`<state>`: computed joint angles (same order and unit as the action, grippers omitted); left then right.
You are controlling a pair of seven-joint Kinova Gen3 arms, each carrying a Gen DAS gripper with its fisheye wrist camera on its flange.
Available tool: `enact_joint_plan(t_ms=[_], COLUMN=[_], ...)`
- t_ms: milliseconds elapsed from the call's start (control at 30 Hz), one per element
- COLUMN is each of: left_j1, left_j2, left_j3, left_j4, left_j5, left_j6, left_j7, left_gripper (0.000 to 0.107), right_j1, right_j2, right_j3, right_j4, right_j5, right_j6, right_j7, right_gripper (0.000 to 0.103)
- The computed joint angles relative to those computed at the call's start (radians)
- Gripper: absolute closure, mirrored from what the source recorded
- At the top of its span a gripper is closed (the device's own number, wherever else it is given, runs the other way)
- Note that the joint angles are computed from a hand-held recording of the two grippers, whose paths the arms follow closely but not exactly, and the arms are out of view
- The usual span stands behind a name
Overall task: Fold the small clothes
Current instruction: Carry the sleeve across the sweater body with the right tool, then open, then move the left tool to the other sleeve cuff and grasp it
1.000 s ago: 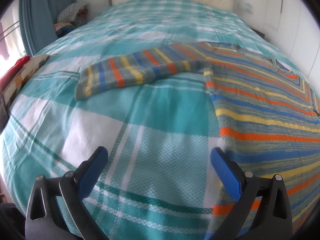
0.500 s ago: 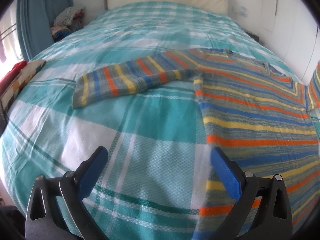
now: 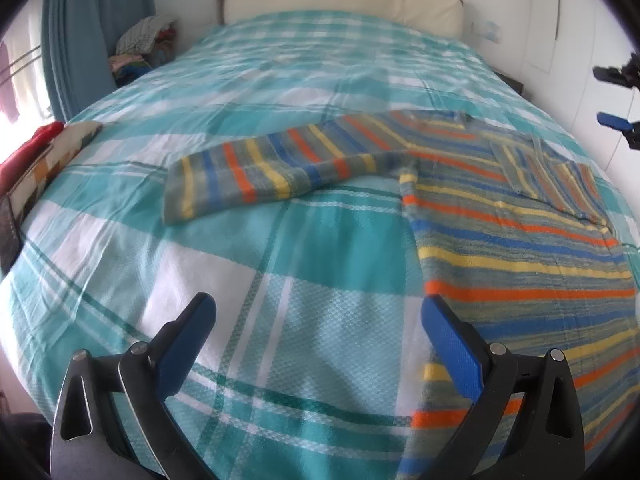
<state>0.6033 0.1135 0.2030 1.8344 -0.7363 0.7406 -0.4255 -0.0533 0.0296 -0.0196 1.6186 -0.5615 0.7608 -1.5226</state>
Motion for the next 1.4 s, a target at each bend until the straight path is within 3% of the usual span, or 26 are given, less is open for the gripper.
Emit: enact_joint_plan(t_ms=[133, 267, 467, 633, 800, 1000, 1400], left_j1=[0.003, 0.018, 0.025, 0.022, -0.008, -0.050, -0.021], left_j2=[0.002, 0.017, 0.022, 0.021, 0.021, 0.036, 0.076], left_j3=[0.003, 0.004, -0.001, -0.005, -0.009, -0.019, -0.039], left_j4=[-0.002, -0.010, -0.011, -0.004, -0.002, -0.015, -0.056], left_j5=[0.004, -0.003, 0.006, 0.023, 0.092, 0.227, 0.242], left_j6=[-0.003, 0.018, 0.011, 0.000, -0.022, -0.034, 0.021], left_j7=[-0.007, -0.010, -0.015, -0.025, -0.081, -0.186, -0.217], left_gripper=[0.005, 0.005, 0.005, 0.005, 0.005, 0.005, 0.005], right_j1=[0.142, 0.294, 0.242, 0.219, 0.233, 0.193, 0.133], right_j2=[-0.094, -0.241, -0.457, -0.554, -0.559, -0.505, -0.460], right_j3=[-0.120, -0.239, -0.197, -0.192, -0.255, -0.256, -0.263], right_j4=[0.097, 0.281, 0.529, 0.630, 0.662, 0.665, 0.668], right_j5=[0.163, 0.325, 0.557, 0.695, 0.761, 0.791, 0.856], right_j6=[-0.001, -0.023, -0.104, -0.139, -0.145, -0.129, -0.115], right_j7=[-0.025, -0.115, -0.354, -0.557, -0.676, -0.740, -0.822], right_gripper=[0.026, 0.025, 0.025, 0.023, 0.022, 0.022, 0.010])
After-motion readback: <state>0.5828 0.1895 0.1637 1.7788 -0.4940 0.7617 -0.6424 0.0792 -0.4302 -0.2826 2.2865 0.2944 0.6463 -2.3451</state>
